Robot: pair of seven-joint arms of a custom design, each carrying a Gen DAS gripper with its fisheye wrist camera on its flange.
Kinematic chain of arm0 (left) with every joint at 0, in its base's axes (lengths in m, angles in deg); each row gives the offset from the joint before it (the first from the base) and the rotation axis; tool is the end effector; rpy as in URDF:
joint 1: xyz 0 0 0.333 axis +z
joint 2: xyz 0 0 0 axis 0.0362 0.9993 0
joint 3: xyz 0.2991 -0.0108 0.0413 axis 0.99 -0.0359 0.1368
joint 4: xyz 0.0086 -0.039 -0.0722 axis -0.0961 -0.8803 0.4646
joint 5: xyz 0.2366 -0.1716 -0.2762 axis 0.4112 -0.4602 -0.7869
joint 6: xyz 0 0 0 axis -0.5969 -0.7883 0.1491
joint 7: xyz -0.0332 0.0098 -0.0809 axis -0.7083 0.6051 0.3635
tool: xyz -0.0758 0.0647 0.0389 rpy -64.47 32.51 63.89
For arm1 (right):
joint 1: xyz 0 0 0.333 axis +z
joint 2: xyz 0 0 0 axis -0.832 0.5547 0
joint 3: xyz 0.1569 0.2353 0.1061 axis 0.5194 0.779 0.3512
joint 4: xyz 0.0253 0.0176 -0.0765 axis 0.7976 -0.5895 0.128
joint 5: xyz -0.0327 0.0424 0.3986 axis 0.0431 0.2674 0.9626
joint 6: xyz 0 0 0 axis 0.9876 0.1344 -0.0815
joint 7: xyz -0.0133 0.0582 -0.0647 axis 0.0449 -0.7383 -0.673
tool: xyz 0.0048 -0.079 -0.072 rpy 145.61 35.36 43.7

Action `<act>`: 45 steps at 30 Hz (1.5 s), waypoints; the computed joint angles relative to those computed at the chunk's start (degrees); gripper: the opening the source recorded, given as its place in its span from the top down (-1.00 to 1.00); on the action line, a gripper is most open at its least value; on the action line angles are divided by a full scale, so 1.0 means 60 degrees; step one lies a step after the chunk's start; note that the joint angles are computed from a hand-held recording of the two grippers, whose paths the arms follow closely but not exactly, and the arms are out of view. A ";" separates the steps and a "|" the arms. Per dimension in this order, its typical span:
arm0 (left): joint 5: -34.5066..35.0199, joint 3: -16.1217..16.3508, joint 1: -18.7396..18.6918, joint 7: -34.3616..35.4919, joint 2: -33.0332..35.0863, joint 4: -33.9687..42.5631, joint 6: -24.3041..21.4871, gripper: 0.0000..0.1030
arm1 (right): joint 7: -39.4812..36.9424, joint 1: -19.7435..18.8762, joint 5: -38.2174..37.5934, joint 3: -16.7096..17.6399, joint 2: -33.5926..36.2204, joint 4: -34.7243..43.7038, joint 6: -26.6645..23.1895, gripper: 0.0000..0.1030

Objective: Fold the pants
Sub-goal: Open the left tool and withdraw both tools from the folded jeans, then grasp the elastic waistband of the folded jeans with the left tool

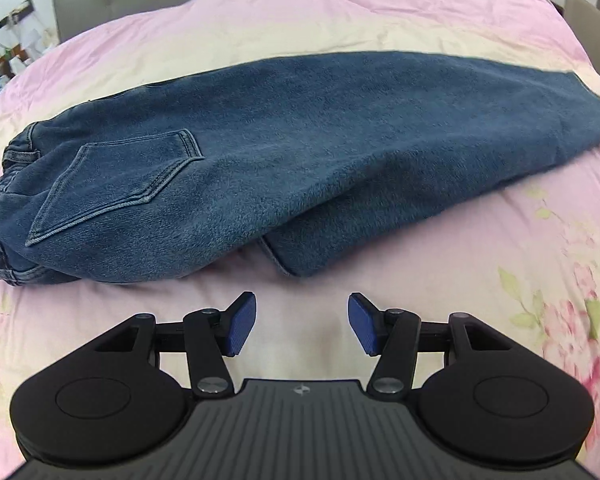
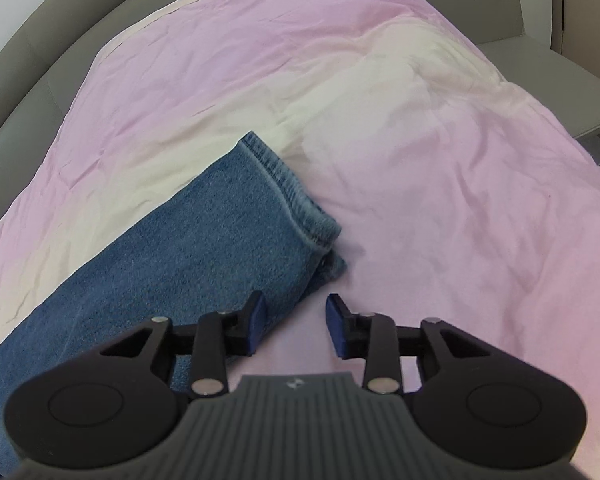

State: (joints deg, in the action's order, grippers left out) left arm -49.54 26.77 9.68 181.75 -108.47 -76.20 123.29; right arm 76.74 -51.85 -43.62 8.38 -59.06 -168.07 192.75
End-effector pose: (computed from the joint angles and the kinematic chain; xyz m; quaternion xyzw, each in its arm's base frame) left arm 0.4465 0.0585 0.4627 -0.6144 0.7323 -0.2035 0.2115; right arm 0.6428 0.0541 0.4371 -0.4855 0.8142 -0.1322 0.2898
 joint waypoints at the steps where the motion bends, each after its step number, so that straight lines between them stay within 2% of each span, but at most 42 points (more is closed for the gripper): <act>1: -0.0103 -0.0038 -0.0049 -0.0064 0.0111 -0.0085 0.0437 -0.23 | 0.0087 0.0027 0.0008 0.0006 -0.0006 -0.0081 0.0085 0.37; 2: -0.0042 -0.0174 -0.0024 -0.0147 0.0285 -0.0157 0.1006 -0.23 | 0.0149 0.0047 0.0004 0.0009 -0.0015 -0.0144 0.0164 0.34; 4: 0.0867 -0.0940 0.0622 -0.0892 0.0832 -0.0092 0.1855 -0.23 | 0.0223 0.0085 -0.0071 0.0010 -0.0024 -0.0197 0.0227 0.32; 6: 0.2011 -0.1723 0.1351 -0.1995 0.1317 0.0121 0.2258 -0.24 | 0.0222 0.0102 -0.0120 0.0020 -0.0037 -0.0164 0.0126 0.30; 7: 0.3078 -0.2355 0.2008 -0.3003 0.1482 0.0192 0.2476 -0.22 | 0.0196 0.0094 -0.0095 0.0033 -0.0044 -0.0142 0.0084 0.28; 9: 0.3839 -0.2846 0.2491 -0.3893 0.1545 0.0255 0.2686 -0.02 | 0.0132 0.0072 -0.0040 0.0045 -0.0057 -0.0111 0.0016 0.26; 10: 0.3983 -0.2733 0.2411 -0.4271 0.1469 0.0272 0.2752 0.19 | 0.0136 0.0076 -0.0047 0.0037 -0.0084 -0.0121 -0.0021 0.26; 11: 0.3459 -0.2296 0.1997 -0.4179 0.1352 0.0339 0.2620 0.38 | 0.0111 0.0070 -0.0027 0.0038 -0.0100 -0.0116 -0.0075 0.24; 12: 0.2748 -0.1560 0.1270 -0.3900 0.1171 0.0483 0.2204 0.44 | 0.0053 0.0057 0.0004 0.0043 -0.0116 -0.0104 -0.0142 0.23; 13: 0.2034 -0.0939 0.0679 -0.3617 0.0972 0.0743 0.1541 0.58 | 0.0008 0.0058 -0.0030 0.0030 -0.0133 -0.0098 -0.0182 0.22; 14: 0.1378 -0.0489 0.0320 -0.3515 0.0776 0.1085 0.0691 0.63 | 0.0016 0.0077 -0.0129 -0.0003 -0.0141 -0.0094 -0.0193 0.22; 16: 0.0417 0.0076 0.0093 -0.3597 0.0612 0.1881 -0.1110 0.66 | 0.0193 0.0142 -0.0422 -0.0094 -0.0141 -0.0103 -0.0143 0.21; 20: 0.0188 0.0193 0.0360 -0.3880 0.0962 0.2353 -0.2832 0.68 | 0.0456 0.0172 -0.0528 -0.0104 -0.0146 -0.0136 -0.0106 0.21; 23: 0.0291 0.0091 0.0500 -0.4154 0.1740 0.2332 -0.3274 0.69 | 0.0272 0.0153 -0.0315 0.0019 -0.0246 -0.0211 -0.0065 0.21; 26: 0.0179 0.0101 0.0496 -0.4067 0.1960 0.2321 -0.3126 0.69 | -0.0232 0.0217 -0.0348 0.0110 -0.0492 -0.0235 -0.0284 0.21; 27: 0.0120 0.0171 0.0472 -0.3755 0.1941 0.2415 -0.3303 0.69 | -0.0481 0.0240 -0.0297 0.0149 -0.0592 -0.0244 -0.0376 0.21; 28: 0.0028 0.0276 0.0450 -0.3324 0.1917 0.2569 -0.3637 0.78 | -0.0868 0.0260 -0.0139 0.0221 -0.0716 -0.0261 -0.0464 0.21; 29: 0.0010 0.0379 0.0460 -0.2894 0.1945 0.2835 -0.4237 0.82 | -0.1215 0.0302 0.0006 0.0274 -0.0799 -0.0252 -0.0539 0.21; 31: -0.0018 0.0527 0.0538 -0.1987 0.1738 0.2992 -0.4690 0.74 | -0.1755 0.0470 0.0155 0.0369 -0.0878 -0.0153 -0.0687 0.20; 33: -0.0088 0.0706 0.0685 -0.1110 0.1290 0.2878 -0.4568 0.65 | -0.2287 0.0648 0.0453 0.0489 -0.0811 0.0070 -0.0872 0.20; 35: -0.0330 0.0966 0.0894 -0.0514 0.1115 0.3038 -0.4448 0.38 | -0.2731 0.0869 0.0672 0.0638 -0.0590 0.0455 -0.1045 0.19; 36: -0.0449 0.1087 0.1011 -0.0251 0.1083 0.3156 -0.4336 0.32 | -0.2860 0.0989 0.0678 0.0700 -0.0465 0.0655 -0.1110 0.19; 41: -0.0337 0.1357 0.1747 0.0394 0.1797 0.4037 -0.2530 -0.41 | -0.3193 0.1676 0.0399 0.1051 0.0443 0.1962 -0.1568 0.11; 45: -0.0452 0.1489 0.2139 0.0903 0.3443 0.5660 -0.1980 -0.54 | -0.3058 0.2195 0.0119 0.1230 0.1377 0.3278 -0.2192 0.11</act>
